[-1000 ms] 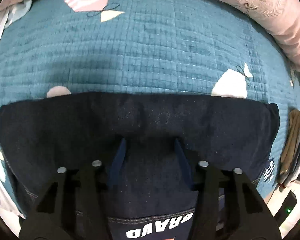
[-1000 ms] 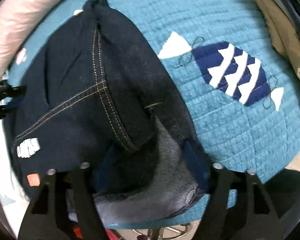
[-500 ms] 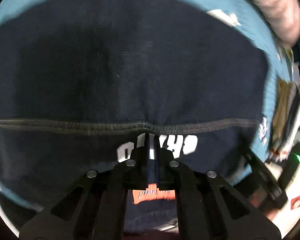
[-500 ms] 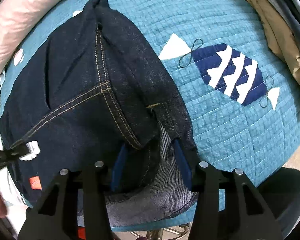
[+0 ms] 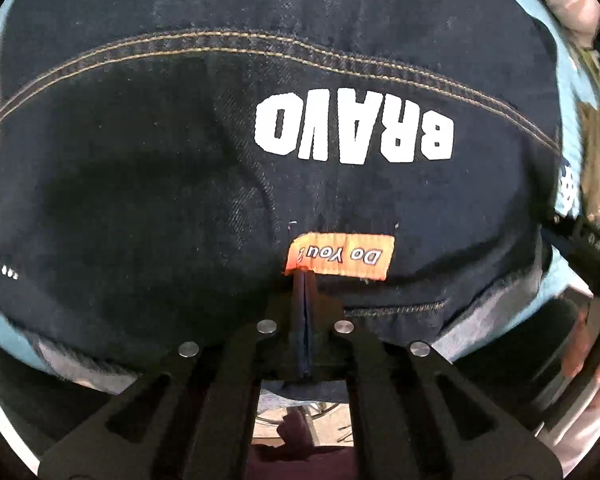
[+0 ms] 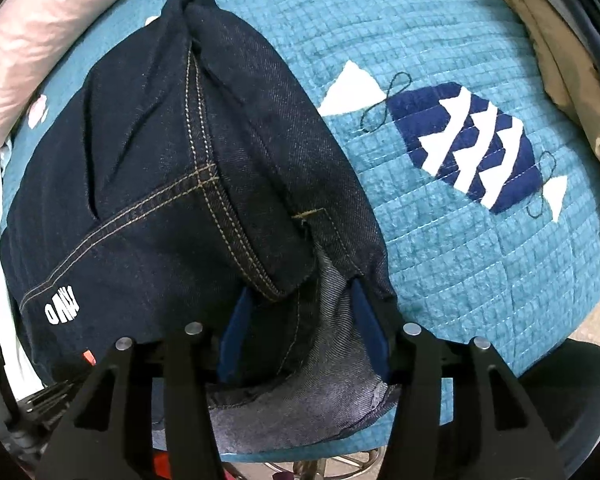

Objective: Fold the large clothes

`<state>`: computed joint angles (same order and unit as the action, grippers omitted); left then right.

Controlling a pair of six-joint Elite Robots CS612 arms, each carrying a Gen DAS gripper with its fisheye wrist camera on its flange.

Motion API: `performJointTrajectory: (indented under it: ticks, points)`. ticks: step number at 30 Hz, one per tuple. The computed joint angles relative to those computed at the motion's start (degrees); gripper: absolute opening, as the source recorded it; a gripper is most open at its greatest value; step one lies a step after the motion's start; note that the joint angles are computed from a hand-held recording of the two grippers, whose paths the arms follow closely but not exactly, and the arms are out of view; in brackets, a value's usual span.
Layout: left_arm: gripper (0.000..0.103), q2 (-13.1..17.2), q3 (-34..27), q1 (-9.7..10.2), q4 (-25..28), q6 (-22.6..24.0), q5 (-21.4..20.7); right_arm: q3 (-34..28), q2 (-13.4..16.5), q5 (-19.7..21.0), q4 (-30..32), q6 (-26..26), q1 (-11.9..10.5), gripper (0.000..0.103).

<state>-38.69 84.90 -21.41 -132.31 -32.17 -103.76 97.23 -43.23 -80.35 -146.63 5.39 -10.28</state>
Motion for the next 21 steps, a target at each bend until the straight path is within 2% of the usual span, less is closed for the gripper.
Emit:
performJointTrajectory:
  ticks: [3, 6, 9, 13, 15, 18, 19, 20, 21]
  points:
    - [0.002, -1.21, 0.07, -0.62, 1.84, -0.02, 0.74, 0.13, -0.15, 0.39, 0.15, -0.29, -0.29, 0.049]
    - [0.002, -3.30, 3.38, -2.04, -1.77, 2.18, 3.98, 0.78, -0.27, 1.19, -1.10, -0.69, -0.79, 0.049]
    - [0.002, -1.85, 3.75, -2.51, -4.09, 1.03, 4.81, 1.10, -0.32, 0.79, -1.59, -0.66, -0.88, 0.050]
    - [0.003, -2.37, 1.87, -2.41, -0.57, -0.03, 3.83, 0.87, -0.65, 1.27, -0.20, 0.05, -0.76, 0.050]
    - [0.003, -3.72, 2.56, -2.68, -2.39, 0.76, 4.56, 0.86, -0.90, 3.40, 0.53, -0.08, -1.48, 0.050]
    - [0.004, -4.45, 2.86, -2.39, -5.12, -0.23, 5.25, 1.28, -1.52, 9.00, 1.64, 0.87, -3.31, 0.046]
    - [0.005, -4.03, 2.56, -1.90, -5.54, 0.12, 5.25, 1.64, -1.73, 11.97, 1.59, 0.81, -4.05, 0.040]
    - [0.006, -3.25, 1.75, -1.56, -4.88, 0.76, 4.71, 1.97, -1.81, 17.34, 1.96, 0.20, -5.13, 0.037]
    - [0.010, -1.48, 0.24, -1.05, -2.87, 1.51, 2.48, 1.97, -1.67, 21.37, 2.89, -0.63, -5.85, 0.036]
